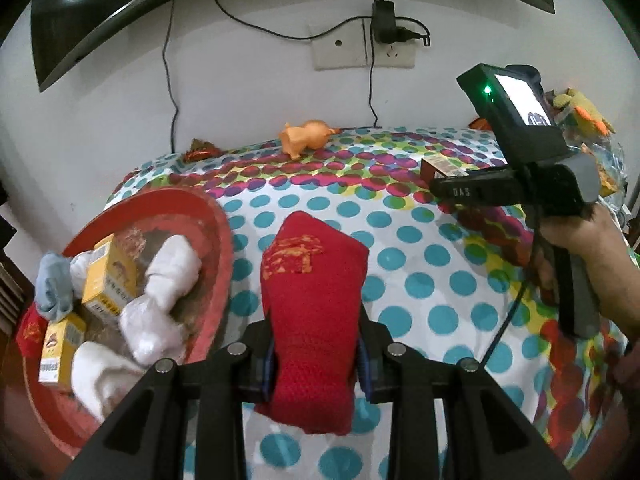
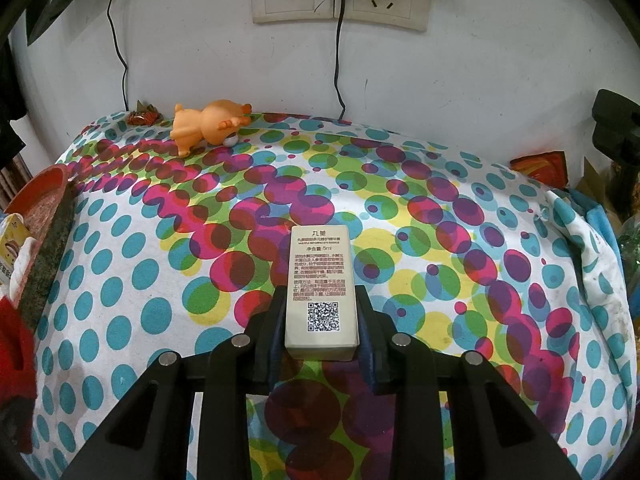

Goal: Organize objects
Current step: 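Place the red sock on the tray with the left tool while the right holds the box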

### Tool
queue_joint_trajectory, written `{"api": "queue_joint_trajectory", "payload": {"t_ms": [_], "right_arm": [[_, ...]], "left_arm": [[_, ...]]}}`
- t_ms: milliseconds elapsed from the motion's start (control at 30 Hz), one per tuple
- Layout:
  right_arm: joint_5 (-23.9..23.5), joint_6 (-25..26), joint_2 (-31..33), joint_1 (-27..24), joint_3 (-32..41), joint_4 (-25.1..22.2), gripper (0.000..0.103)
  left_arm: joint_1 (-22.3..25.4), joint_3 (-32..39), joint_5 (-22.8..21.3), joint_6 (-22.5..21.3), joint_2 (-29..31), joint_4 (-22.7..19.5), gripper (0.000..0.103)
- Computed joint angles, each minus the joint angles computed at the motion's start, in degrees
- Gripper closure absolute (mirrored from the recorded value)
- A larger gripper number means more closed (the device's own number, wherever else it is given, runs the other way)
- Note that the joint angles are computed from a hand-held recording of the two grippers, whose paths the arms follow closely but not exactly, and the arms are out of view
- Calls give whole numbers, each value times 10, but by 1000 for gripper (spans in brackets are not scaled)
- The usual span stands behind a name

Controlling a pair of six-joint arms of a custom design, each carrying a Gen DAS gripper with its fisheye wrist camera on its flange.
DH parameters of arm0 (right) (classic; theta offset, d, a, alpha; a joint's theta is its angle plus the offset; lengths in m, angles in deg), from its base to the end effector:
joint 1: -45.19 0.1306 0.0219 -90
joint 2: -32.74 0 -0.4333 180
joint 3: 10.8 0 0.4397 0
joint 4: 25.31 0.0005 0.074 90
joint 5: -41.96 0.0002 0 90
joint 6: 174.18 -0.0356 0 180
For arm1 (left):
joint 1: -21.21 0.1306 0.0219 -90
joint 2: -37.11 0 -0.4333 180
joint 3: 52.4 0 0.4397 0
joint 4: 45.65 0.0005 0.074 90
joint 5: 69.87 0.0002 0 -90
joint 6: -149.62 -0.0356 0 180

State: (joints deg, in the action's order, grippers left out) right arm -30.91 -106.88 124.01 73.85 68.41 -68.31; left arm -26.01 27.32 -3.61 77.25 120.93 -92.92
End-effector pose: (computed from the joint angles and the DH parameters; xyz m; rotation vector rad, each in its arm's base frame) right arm 0.4644 0.2413 0.3833 -0.0115 2.4709 0.0016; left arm 0.3363 -0.3431 0.4466 0.4348 2.3274 -0.0248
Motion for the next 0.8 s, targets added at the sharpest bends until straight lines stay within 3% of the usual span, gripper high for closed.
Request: {"api": "queue_joint_trajectory", "payload": {"t_ms": [467, 600, 800], "right_arm": [[1, -1, 0, 0, 1, -2, 73], [2, -3, 1, 1, 1, -2, 73], [2, -3, 1, 0, 2, -3, 73]], "left_arm": [[23, -3, -24, -11, -61, -41, 72], [53, 5, -35, -14, -67, -63, 72], [108, 0, -14, -8, -72, -72, 72]]}}
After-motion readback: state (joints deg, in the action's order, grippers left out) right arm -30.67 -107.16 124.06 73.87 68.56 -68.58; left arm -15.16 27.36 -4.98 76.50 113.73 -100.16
